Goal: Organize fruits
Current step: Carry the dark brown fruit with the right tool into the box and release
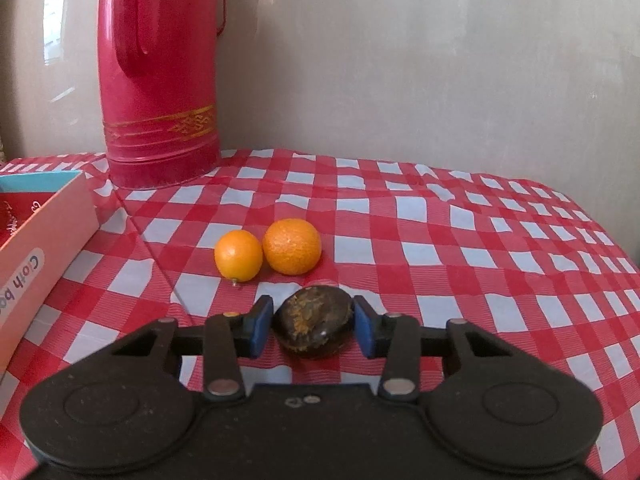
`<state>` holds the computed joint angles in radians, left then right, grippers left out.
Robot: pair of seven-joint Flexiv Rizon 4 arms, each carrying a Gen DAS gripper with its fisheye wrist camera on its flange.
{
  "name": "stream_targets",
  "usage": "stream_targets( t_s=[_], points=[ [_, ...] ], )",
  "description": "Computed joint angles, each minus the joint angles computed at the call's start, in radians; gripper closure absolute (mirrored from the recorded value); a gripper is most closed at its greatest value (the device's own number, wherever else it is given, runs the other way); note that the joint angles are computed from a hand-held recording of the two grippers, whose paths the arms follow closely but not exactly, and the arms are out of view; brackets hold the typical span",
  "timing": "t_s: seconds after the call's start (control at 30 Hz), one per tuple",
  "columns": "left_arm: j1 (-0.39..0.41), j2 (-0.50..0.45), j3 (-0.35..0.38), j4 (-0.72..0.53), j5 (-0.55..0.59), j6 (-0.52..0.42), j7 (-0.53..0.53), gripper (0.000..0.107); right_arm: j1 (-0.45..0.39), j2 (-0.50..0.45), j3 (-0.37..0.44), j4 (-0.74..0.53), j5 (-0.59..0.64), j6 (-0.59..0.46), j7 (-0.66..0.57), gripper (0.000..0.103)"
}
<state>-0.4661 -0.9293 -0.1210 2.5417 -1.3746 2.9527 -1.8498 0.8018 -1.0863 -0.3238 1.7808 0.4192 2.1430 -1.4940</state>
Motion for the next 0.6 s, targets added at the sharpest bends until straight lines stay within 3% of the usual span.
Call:
stream_targets(
  t_s=[0.4, 0.6],
  points=[
    [0.0, 0.0, -0.002, 0.008, -0.006, 0.003, -0.01, 0.004, 0.0, 0.016, 0.039, 0.026, 0.049, 0.097, -0.066, 0.068],
    [-0.002, 0.001, -0.004, 0.004, -0.014, -0.002, -0.011, 0.004, -0.055, 0.044, 0.124, 0.057, 0.024, 0.168, -0.097, 0.068]
  ],
)
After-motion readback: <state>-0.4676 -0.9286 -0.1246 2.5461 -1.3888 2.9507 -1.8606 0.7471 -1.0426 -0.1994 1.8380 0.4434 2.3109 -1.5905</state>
